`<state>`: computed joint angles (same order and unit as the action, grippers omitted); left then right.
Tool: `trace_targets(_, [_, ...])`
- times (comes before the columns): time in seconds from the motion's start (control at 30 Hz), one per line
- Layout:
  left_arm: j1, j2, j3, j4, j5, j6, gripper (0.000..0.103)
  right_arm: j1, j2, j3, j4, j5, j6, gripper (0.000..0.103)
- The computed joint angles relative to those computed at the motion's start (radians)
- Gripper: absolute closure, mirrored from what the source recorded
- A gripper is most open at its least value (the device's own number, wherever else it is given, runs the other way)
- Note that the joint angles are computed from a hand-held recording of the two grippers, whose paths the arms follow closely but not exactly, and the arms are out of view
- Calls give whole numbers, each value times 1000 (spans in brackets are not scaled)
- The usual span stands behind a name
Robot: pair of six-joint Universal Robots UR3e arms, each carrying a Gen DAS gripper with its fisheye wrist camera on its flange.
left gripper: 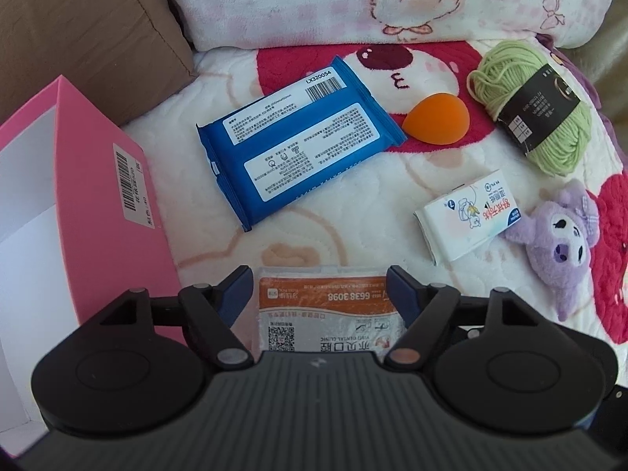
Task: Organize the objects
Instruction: 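Lower the left tool over the clear case and close its fingers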
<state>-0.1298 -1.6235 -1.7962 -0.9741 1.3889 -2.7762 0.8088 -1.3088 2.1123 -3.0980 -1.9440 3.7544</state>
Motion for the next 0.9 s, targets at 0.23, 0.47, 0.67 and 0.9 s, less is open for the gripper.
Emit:
trace_targets(0.23, [-8,36,-85,88,6,-59,25,16,62,-26,-41,-29,77,51])
trace_targets(0.47, [-1,100,-131,57,-39,-81,38,25,-6,43,-17,-36,87,48])
trace_targets(0.67, [-1,153,-174,13,-122,-85,41,70,-67,87,57,-96,135,36])
trace_targets(0.9, [61,223,-303,73,-216,-105,49,92,-63,56,127,-123,122,16])
